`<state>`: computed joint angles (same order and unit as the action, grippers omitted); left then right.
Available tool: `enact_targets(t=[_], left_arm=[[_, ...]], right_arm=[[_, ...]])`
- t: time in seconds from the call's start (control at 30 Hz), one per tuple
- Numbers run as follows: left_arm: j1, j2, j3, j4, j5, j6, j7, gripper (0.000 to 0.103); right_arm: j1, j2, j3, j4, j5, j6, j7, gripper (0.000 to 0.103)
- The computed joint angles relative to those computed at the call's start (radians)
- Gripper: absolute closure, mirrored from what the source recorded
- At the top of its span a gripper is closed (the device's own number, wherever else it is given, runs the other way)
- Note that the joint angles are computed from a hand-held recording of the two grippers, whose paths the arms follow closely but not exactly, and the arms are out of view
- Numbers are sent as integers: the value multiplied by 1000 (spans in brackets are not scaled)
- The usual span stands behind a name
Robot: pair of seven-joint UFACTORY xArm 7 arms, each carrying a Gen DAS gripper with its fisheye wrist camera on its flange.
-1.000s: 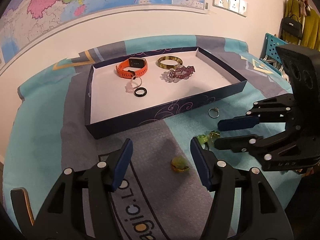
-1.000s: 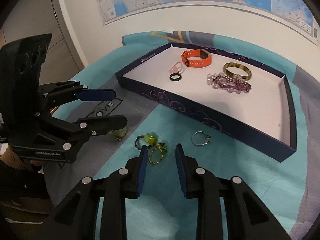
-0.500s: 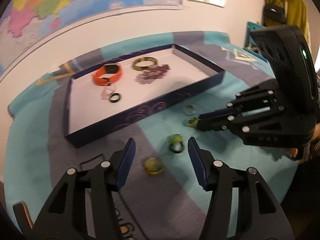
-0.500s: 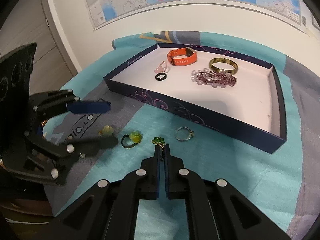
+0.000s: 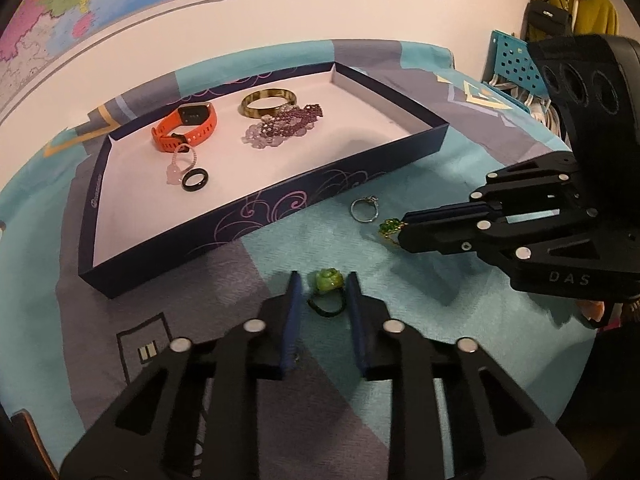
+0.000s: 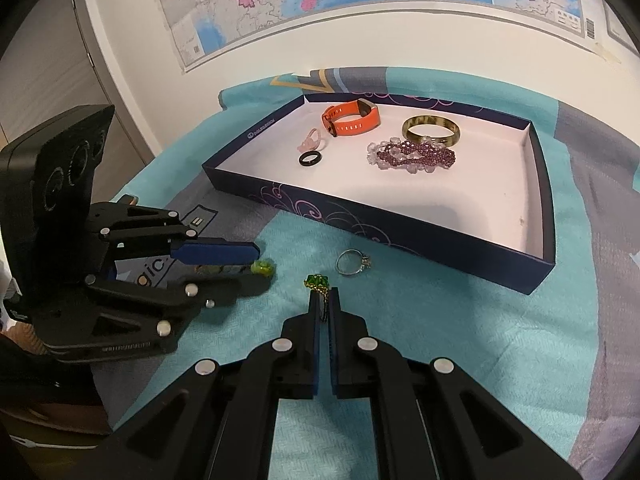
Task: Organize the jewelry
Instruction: 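Grasp the black ring with green stone with the left tool while the right tool holds the pendant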
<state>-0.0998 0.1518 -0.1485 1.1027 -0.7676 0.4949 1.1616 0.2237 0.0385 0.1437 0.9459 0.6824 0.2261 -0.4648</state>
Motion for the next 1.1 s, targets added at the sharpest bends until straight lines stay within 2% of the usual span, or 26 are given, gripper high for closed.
enact_targets(t=[0.83,1.1], left_arm=[[-3,-58,24,-29,-134,22,48,84],[-8,-61,34,-30,-138,26,53,84]], right_arm=[[10,-25,-5,-12,78,-39,-49,100],[17,-30,-13,-15,81,-38,-51,100]])
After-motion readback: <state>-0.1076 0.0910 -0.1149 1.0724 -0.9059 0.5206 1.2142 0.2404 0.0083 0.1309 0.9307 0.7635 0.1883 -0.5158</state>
